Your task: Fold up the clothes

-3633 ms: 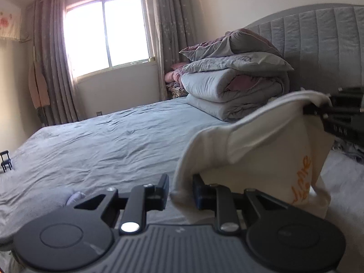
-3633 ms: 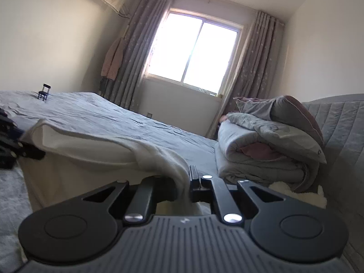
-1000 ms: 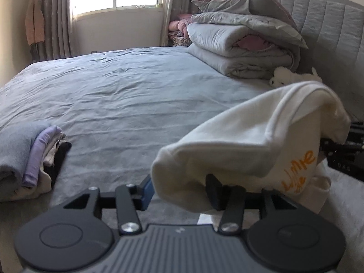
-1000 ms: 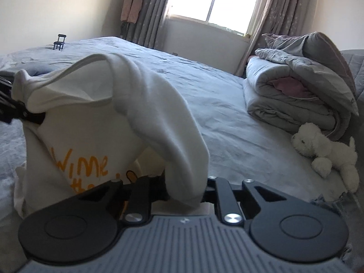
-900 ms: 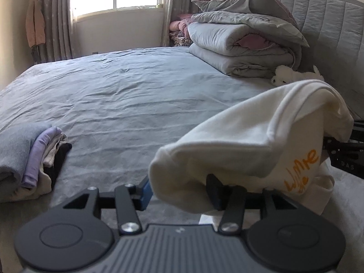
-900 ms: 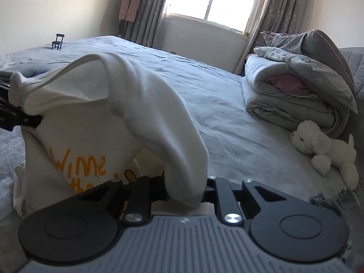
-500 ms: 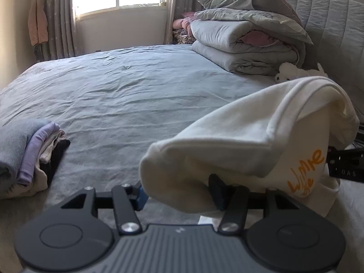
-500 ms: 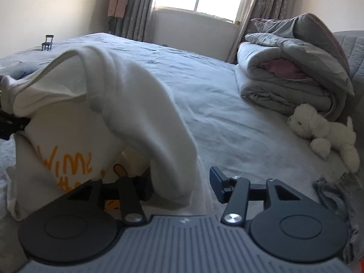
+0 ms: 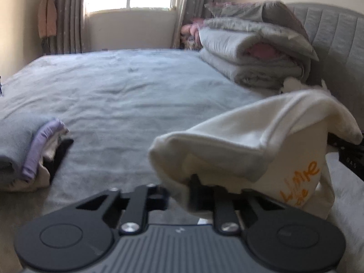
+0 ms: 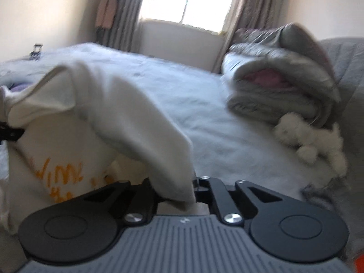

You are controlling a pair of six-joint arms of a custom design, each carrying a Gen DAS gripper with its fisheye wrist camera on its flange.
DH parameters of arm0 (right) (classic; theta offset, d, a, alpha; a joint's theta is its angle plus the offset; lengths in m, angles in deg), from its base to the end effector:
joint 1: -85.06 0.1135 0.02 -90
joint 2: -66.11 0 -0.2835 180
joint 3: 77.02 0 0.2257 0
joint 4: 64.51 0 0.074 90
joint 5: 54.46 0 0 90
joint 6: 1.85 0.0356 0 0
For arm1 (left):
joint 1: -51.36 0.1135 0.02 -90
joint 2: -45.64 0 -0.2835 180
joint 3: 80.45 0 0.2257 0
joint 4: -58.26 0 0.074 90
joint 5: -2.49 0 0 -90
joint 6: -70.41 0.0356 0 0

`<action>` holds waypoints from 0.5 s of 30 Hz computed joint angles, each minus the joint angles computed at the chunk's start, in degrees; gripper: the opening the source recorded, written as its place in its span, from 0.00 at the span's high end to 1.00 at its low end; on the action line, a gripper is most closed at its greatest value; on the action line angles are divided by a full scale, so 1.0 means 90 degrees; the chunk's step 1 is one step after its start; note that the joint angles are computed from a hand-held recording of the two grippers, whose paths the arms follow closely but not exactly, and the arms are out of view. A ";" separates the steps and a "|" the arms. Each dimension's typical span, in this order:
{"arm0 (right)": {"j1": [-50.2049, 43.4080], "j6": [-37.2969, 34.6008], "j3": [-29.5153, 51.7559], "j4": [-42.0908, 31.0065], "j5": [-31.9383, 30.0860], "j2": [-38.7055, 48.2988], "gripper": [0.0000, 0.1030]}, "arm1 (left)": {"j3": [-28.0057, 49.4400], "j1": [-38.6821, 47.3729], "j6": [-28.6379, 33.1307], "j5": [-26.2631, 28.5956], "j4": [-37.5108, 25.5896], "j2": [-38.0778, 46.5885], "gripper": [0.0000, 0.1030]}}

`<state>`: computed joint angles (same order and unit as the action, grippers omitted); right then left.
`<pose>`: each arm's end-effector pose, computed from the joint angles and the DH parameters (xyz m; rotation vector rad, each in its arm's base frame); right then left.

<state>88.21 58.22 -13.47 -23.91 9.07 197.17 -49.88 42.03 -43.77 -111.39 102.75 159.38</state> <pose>0.3855 0.0371 0.0708 -0.8341 1.8089 0.1708 0.2433 -0.0254 0.0823 -0.4993 2.1246 0.1389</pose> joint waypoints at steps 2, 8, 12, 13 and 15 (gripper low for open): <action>-0.0040 0.0118 -0.0234 0.0800 0.0200 0.0009 0.97 | -0.0171 0.0006 0.0017 -0.0049 0.0186 -0.0277 0.87; -0.0328 0.0994 -0.0481 0.2365 0.0250 -0.0107 0.98 | -0.0734 -0.0317 0.0613 -0.0595 0.1117 -0.1136 0.88; -0.0552 0.1596 -0.0575 0.3116 0.0057 -0.0233 0.98 | -0.0983 -0.0451 0.0605 -0.0735 0.1469 -0.1523 0.88; -0.0590 0.1695 -0.0583 0.3180 -0.0007 -0.0295 0.98 | -0.1035 -0.0425 0.0591 -0.0719 0.1516 -0.1602 0.88; -0.0658 0.1862 -0.0600 0.3257 -0.0118 -0.0446 0.98 | -0.1130 -0.0333 0.0520 -0.0575 0.1459 -0.1879 0.88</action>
